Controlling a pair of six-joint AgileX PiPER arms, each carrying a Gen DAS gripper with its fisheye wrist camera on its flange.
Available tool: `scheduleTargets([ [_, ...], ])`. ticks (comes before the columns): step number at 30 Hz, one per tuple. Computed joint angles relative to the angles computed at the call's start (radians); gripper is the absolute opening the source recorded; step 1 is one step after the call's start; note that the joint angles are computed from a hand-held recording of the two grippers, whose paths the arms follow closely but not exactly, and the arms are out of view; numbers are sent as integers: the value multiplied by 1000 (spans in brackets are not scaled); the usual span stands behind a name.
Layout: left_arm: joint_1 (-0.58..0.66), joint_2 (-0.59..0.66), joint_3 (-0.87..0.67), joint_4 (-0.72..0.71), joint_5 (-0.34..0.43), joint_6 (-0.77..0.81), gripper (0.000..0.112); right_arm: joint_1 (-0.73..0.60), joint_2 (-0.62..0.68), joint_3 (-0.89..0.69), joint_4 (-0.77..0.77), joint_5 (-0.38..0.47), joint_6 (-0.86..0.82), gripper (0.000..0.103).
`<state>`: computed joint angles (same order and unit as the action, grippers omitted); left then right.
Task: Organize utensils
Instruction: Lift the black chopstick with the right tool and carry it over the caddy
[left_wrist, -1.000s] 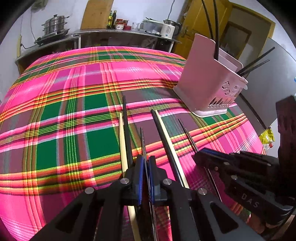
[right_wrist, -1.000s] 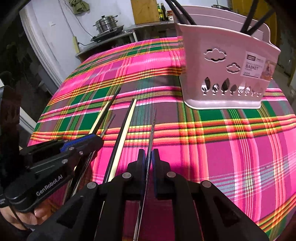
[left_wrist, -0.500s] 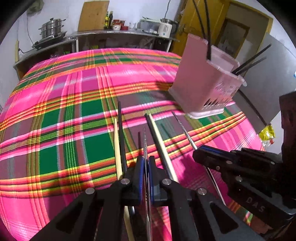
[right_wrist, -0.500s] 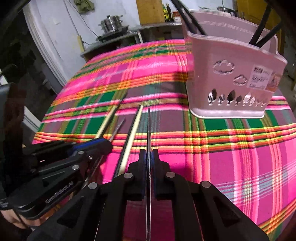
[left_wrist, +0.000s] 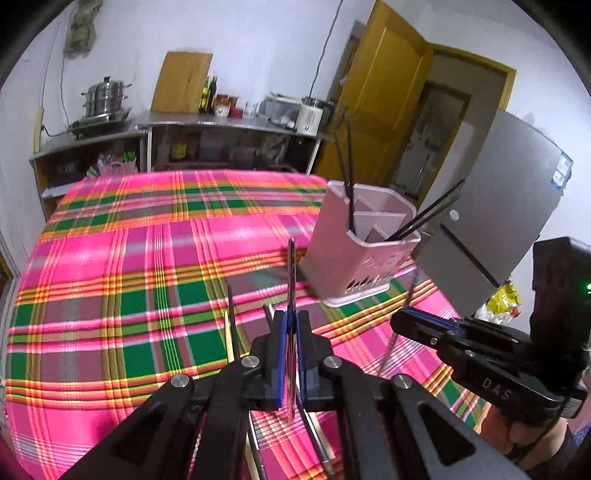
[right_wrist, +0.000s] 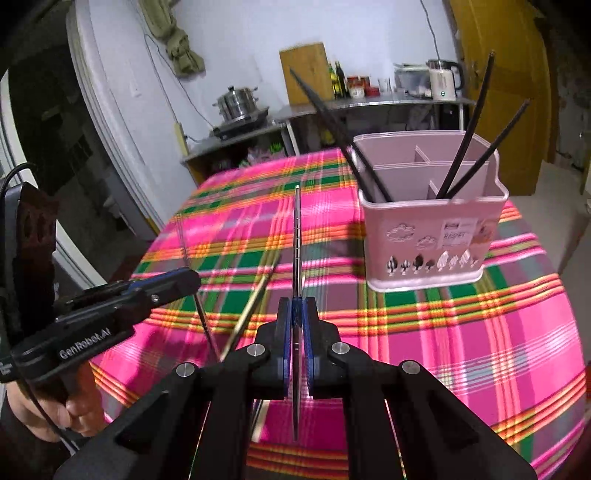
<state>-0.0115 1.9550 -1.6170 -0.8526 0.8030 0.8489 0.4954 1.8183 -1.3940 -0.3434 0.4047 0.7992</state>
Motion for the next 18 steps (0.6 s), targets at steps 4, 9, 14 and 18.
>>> scheduleTargets([
  [4, 6, -35, 4, -14, 22, 5, 5, 12, -41, 26, -62, -4, 62, 6],
  [9, -4, -57, 9, -23, 34, 12, 5, 10, -74, 53, -95, -15, 94, 6],
  [14, -22, -55, -1, -26, 54, 1, 5, 7, -109, 84, -120, -21, 116, 6],
  [18, -43, -53, 6, -19, 51, -6, 5, 6, -131, 109, -145, -22, 142, 6],
])
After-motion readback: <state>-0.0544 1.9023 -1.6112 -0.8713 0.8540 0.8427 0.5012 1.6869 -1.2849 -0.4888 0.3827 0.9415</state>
